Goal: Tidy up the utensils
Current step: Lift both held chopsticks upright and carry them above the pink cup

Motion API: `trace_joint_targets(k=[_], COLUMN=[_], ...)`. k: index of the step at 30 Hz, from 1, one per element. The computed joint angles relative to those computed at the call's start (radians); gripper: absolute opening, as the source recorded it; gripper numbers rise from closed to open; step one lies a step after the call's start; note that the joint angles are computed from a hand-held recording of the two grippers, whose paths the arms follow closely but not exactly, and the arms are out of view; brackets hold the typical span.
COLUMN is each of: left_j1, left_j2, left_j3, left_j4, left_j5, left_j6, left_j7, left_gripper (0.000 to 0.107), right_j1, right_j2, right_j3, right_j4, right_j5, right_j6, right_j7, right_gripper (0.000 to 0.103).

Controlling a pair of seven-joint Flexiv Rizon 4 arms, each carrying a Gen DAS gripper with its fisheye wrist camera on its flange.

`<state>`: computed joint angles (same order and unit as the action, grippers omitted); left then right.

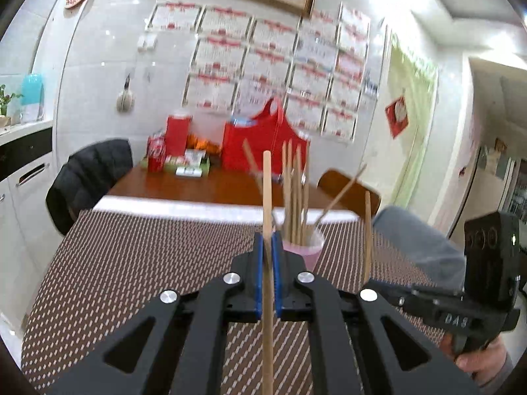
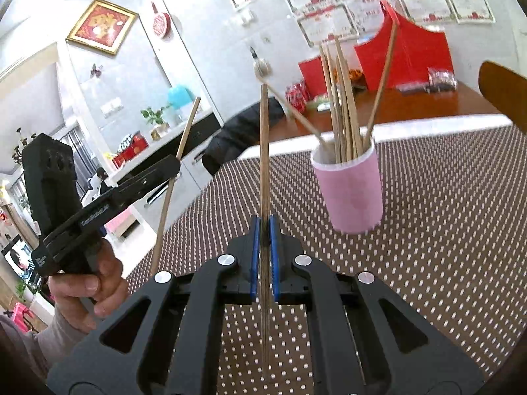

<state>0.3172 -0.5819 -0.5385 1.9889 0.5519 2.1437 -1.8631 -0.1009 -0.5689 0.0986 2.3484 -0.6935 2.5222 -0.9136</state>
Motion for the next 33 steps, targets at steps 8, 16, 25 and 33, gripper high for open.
trace_joint_targets(k=[8,16,25,33], left_j1=[-0.061,-0.22,-0.319,-0.346], left_j2=[-0.076,-0.153,-0.261,-0.339], left_j3=[-0.03,0.044,0.088,0.093], left_j4=[-0.208,-0.467,-0.692,-0.766], left_j5=[0.014,-0.014,0.002,-0.012], left_j6=[0.073,0.1,0.018,-0.019], left_j7=[-0.058,-0.089,-0.12,-0.087], left_gripper=[0.005,0.005,0.005,0.005], right_j1=[0.004,-0.012,0.014,0.006], right_j2=[0.061,0.076,0.03,-0.023], right_j3=[-0.02,-0.056,-0.074,-0.07], right_j4=[-0.062,-0.231,-0.392,-0.455], right_j5=[0.044,0.071,0.152,0.146], right_j6=[0.02,-0.02,-0.095,-0.125], right_j7=[-0.013,0.017,-0.021,-0.03], right_gripper=[0.006,0.006,0.006,0.006])
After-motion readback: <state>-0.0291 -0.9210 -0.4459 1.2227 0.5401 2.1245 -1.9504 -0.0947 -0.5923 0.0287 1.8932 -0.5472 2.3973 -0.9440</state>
